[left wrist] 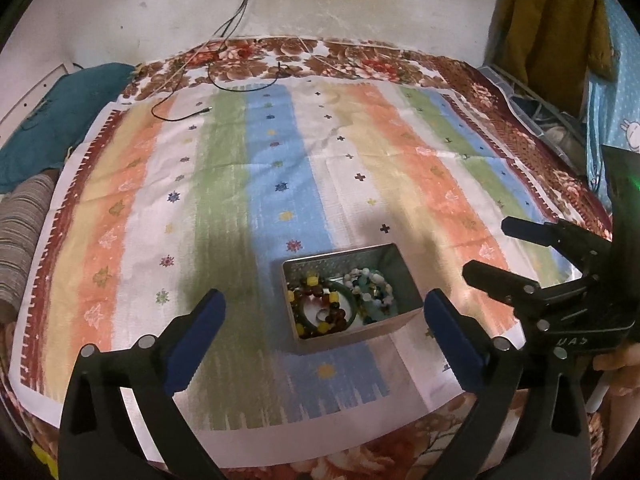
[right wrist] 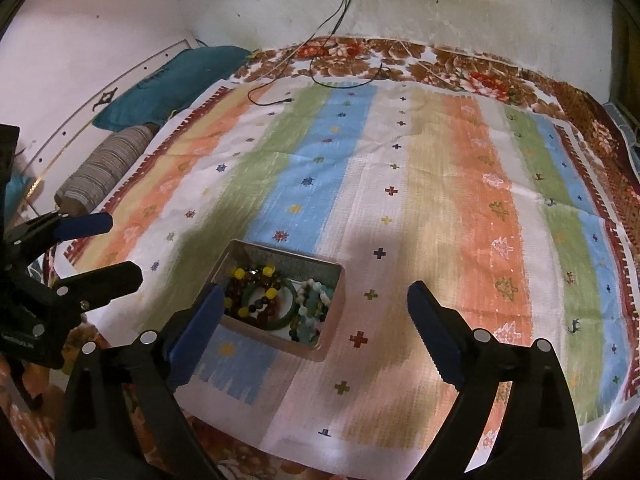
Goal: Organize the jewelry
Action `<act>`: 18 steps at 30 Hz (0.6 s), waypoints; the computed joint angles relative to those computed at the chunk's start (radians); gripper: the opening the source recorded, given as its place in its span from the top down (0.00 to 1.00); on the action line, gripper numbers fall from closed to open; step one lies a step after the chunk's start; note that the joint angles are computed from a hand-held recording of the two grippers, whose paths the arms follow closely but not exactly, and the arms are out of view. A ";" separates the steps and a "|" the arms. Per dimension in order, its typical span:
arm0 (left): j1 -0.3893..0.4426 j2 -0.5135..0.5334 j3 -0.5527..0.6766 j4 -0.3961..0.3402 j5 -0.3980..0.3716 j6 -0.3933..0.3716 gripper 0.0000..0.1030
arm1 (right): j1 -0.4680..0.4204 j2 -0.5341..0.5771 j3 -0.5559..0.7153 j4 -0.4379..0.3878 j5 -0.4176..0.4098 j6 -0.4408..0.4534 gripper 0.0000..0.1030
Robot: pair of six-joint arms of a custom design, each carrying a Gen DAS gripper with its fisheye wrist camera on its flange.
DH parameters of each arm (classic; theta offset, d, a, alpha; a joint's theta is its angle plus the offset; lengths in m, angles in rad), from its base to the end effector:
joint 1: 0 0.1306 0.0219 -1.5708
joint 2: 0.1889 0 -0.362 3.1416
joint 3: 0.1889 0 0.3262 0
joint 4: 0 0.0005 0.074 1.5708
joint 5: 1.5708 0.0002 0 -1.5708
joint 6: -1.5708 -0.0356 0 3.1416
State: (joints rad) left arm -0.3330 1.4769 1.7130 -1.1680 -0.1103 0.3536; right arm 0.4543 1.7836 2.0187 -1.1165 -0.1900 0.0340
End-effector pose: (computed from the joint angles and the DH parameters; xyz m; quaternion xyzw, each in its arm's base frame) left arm 0.4155 -0.1401 0.4793 -0.0271 0.9477 -0.0563 0.3129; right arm 0.4913 0.2469 0.4556 -0.2576 0.9014 0.1575 0.3104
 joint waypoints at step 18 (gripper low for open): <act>-0.061 -0.084 -0.097 0.028 -0.081 0.021 0.05 | -0.003 -0.127 -0.191 0.111 -0.021 -0.012 0.08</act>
State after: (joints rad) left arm -0.3943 1.3929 1.6157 -1.1401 -0.1911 0.3748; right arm 0.4515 1.6564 1.8274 -1.0050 -0.2114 0.0219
